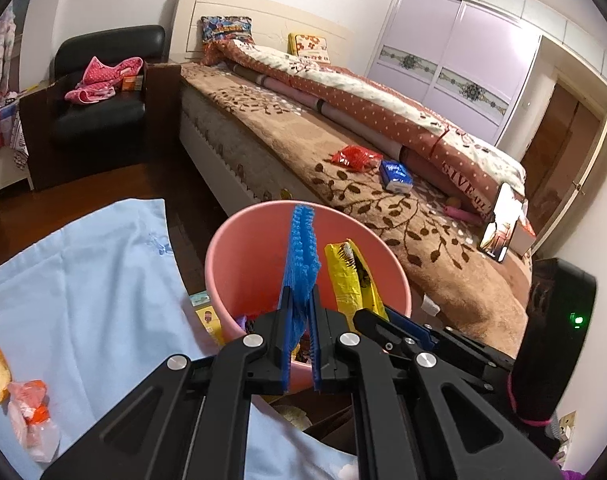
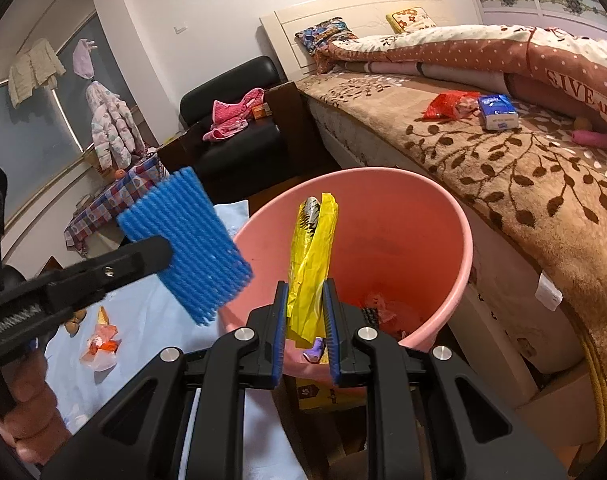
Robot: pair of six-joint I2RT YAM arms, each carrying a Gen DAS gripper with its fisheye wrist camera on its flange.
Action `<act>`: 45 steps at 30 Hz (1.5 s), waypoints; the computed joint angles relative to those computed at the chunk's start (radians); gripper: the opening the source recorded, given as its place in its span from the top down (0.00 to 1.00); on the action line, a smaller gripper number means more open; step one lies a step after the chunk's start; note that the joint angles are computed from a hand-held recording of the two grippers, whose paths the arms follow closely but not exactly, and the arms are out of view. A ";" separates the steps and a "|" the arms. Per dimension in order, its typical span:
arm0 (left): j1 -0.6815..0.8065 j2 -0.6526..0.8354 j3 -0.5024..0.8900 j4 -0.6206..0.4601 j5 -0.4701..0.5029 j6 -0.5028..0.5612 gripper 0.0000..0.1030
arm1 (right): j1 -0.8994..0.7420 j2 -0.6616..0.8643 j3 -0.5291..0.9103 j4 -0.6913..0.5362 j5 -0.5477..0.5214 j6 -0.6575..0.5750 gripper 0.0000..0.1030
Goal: Collect trash
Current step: 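Open both grippers to drop the strip and wrapper into the bucket, then move both open grippers back over the cloth toward the peel and bag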
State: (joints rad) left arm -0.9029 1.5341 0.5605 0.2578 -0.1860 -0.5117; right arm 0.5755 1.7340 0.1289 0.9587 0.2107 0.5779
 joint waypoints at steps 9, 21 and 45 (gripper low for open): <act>0.024 0.045 -0.005 0.030 0.012 -0.022 0.70 | -0.047 0.048 0.022 0.010 -0.039 -0.010 0.81; 0.011 -0.073 -0.084 0.006 -0.040 -0.015 0.68 | -0.001 0.002 0.025 -0.049 -0.009 0.026 0.75; -0.052 -0.888 -0.432 -0.608 -0.392 -0.154 0.68 | 0.493 0.032 0.213 -0.253 0.186 0.182 0.75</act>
